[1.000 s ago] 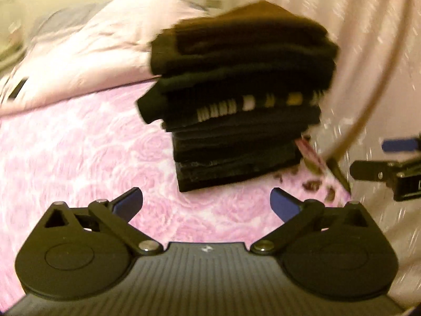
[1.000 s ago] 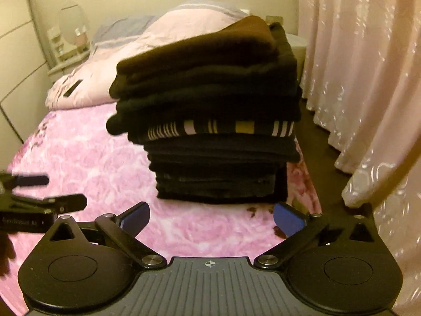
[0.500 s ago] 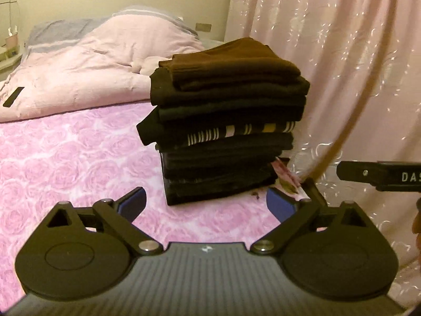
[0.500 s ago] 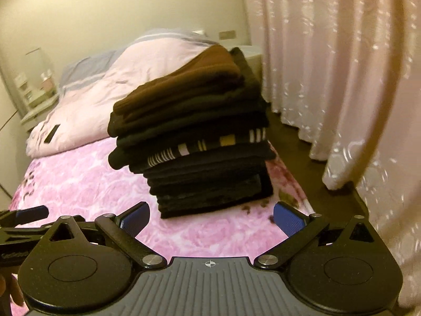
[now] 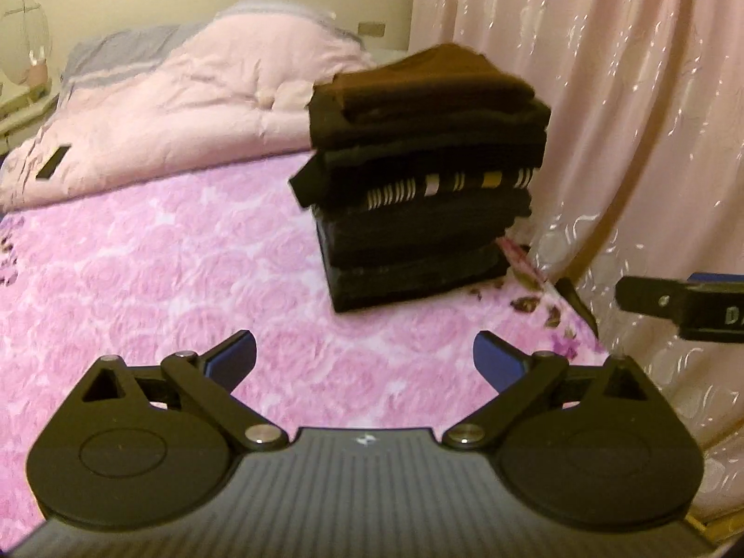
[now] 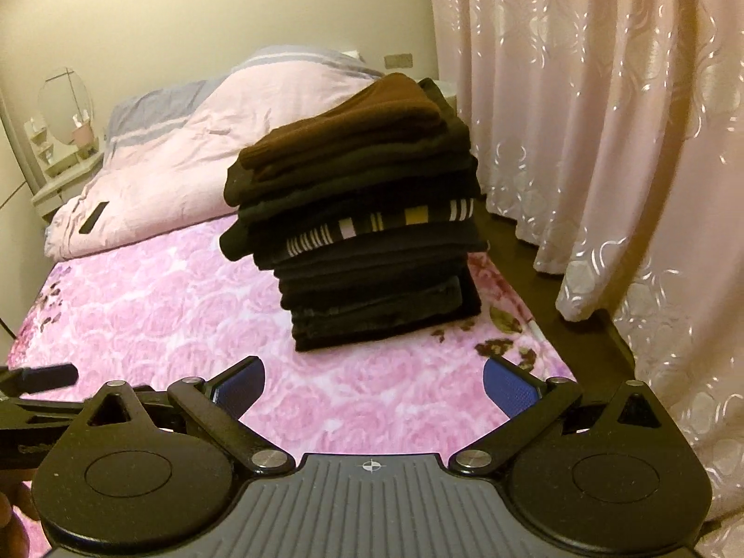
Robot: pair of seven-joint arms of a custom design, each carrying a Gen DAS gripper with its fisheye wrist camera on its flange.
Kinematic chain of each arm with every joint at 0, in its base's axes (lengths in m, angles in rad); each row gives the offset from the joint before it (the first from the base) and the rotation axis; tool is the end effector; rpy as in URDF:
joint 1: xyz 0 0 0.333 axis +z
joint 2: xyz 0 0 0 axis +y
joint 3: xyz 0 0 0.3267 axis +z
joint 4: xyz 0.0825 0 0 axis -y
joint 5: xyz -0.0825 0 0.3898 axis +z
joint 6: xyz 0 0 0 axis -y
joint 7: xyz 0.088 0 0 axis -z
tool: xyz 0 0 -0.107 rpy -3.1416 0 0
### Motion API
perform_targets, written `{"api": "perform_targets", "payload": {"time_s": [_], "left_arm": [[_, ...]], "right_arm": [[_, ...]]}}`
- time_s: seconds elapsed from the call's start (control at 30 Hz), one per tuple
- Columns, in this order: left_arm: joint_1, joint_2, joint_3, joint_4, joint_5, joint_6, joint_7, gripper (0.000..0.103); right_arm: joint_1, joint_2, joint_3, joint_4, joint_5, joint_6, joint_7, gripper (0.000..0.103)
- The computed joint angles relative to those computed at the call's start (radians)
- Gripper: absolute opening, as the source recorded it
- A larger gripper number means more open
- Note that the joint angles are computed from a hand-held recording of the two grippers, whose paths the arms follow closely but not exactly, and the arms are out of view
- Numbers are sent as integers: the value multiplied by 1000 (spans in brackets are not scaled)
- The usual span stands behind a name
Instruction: Fold clothes
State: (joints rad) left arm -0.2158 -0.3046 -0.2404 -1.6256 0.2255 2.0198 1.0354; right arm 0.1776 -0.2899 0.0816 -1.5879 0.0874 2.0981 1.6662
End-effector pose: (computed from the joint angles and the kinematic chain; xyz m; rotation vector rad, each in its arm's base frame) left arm 0.4219 -0.2255 0.8176 -1.8393 1.7689 -0.7649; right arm 0.4577 0.1363 0.8422 -1.8256 1.5575 -0.5105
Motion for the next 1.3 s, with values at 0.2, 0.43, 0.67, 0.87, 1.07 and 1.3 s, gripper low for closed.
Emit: {"api": "perform_targets", "payload": {"time_s": [0.2,0.43,0.67,0.87,1.07,1.3], "left_arm": [[3,-4,-8,4,14,-28,-23,98],[5,49,-29,82,54,-72,-103,99],[-12,87,-36,133,79,-97,-123,101],[-24,112,-42,164,101,-116,-134,102],[-32,121,-42,172,118,-122,-140,102],[-39,134,-45,188,134,-141,-141,102]], "right_arm": [[6,24,-7,30,9,-8,-34,102],[7,59,-25,74,39,-8,-80,102],[4,73,-30,89,47,-8,-101,102],[3,86,-31,106,48,-18,-112,102],[5,96,-31,120,52,-19,-119,102],[9,109,-28,136,46,-13,-122,102]]}}
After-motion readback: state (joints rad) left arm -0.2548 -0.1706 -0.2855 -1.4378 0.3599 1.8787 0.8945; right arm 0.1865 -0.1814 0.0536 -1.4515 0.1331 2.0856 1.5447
